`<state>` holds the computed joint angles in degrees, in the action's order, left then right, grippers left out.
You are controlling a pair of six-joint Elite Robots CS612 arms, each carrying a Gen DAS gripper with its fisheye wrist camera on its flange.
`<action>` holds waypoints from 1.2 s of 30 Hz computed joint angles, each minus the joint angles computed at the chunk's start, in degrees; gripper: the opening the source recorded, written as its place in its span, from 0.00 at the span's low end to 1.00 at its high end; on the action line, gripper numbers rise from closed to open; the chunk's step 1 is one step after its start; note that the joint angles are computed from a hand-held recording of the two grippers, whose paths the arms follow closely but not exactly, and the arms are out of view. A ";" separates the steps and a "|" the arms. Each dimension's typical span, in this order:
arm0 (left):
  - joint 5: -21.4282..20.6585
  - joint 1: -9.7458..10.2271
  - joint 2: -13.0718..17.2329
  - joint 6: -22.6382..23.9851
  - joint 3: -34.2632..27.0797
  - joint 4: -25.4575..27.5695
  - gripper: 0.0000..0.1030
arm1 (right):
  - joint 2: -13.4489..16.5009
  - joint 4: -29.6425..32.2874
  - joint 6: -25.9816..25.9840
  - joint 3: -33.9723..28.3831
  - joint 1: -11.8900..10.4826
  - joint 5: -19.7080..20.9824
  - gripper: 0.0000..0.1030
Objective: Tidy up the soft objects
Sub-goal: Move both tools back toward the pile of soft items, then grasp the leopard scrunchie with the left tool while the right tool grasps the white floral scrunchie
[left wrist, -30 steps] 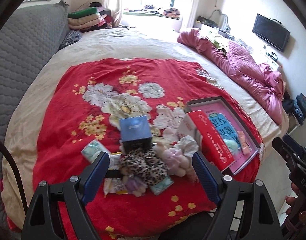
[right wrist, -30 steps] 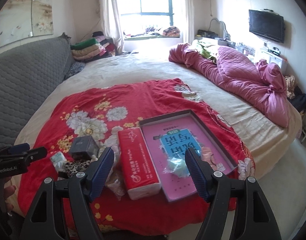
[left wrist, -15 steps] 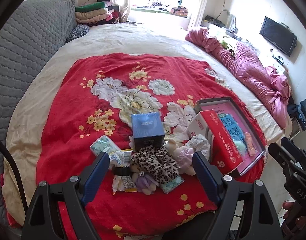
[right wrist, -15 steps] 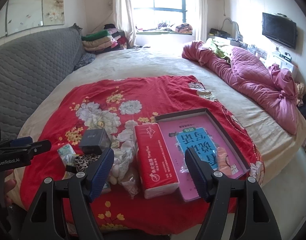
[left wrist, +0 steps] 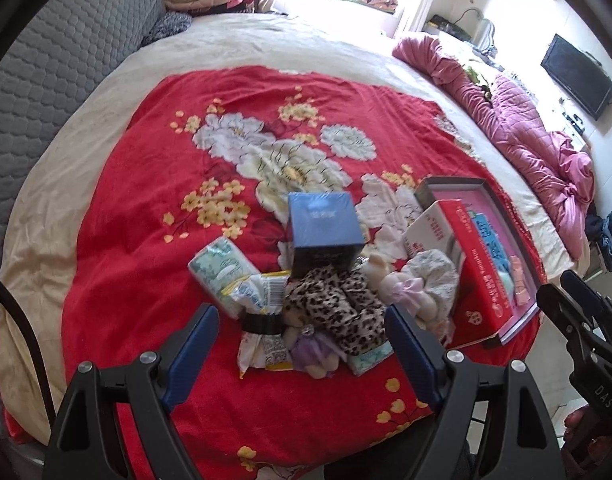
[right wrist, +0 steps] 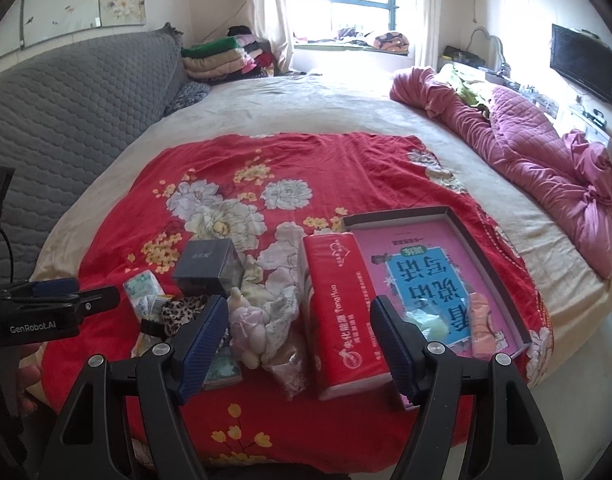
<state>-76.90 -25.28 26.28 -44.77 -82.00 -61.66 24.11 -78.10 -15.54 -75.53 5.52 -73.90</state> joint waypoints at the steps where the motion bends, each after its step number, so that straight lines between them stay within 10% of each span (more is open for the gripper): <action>1: -0.73 0.14 0.08 -0.17 0.15 0.22 0.82 | 0.03 0.21 -0.23 0.21 0.13 0.00 0.72; 24: -7.46 0.89 1.90 0.13 3.79 -1.77 0.82 | 0.29 3.23 -0.71 5.40 1.95 -3.49 0.72; 36: -9.93 1.43 2.40 -0.20 4.51 -3.58 0.82 | -2.09 3.41 0.26 11.75 3.48 -7.72 0.47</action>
